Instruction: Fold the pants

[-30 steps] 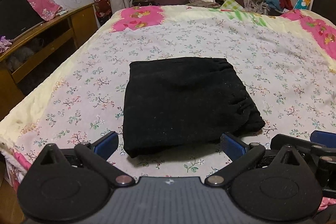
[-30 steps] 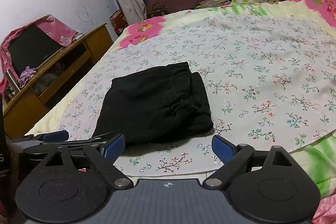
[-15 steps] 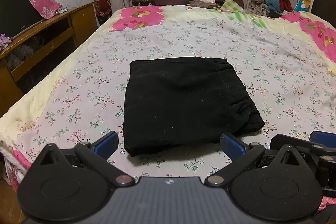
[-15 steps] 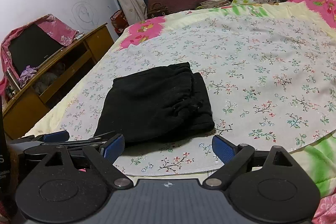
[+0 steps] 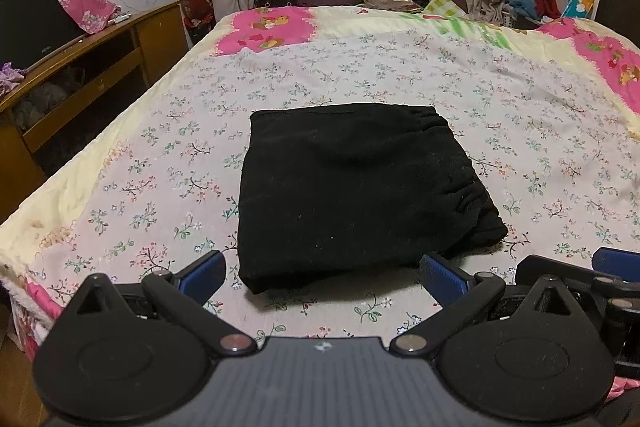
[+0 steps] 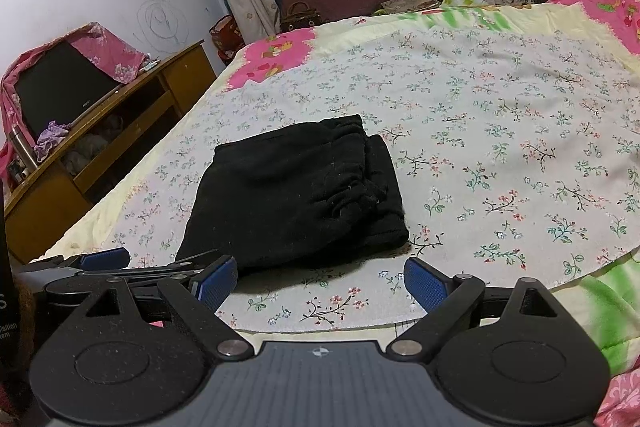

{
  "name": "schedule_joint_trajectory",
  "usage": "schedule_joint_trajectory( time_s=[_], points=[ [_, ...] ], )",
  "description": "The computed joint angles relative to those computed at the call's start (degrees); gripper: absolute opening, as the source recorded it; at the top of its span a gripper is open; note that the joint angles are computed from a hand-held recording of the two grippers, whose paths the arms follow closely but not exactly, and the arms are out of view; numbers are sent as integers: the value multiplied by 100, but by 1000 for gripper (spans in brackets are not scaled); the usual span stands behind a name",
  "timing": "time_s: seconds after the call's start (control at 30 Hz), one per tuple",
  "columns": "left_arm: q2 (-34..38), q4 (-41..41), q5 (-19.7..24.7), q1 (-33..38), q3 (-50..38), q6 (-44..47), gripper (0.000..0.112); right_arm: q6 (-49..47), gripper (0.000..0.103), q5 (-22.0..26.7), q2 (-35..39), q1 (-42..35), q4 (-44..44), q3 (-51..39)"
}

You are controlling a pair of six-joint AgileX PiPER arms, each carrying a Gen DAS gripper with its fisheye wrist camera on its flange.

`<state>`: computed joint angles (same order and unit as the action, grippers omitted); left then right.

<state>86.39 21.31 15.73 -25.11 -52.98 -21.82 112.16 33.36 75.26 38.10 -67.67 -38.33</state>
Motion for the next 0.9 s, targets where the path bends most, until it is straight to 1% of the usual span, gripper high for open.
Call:
schedule_joint_trajectory(
  time_s=[0.27, 0.63, 0.77, 0.8, 0.9],
  points=[
    [23, -27, 65, -8, -31, -11, 103, -58, 83, -25, -6, -26, 34, 9],
    [143, -248, 239, 10, -129, 201, 103, -252, 83, -112, 62, -117, 175, -17],
    [223, -686, 338, 95, -210, 642, 103, -374, 84, -75, 133, -113, 280, -79],
    [226, -618, 357, 83, -217, 573, 103, -375, 84, -102, 135, -127, 283, -83],
    [186, -82, 344, -11, -160, 55, 103, -411, 84, -163, 157, -167, 288, -91]
  ],
)
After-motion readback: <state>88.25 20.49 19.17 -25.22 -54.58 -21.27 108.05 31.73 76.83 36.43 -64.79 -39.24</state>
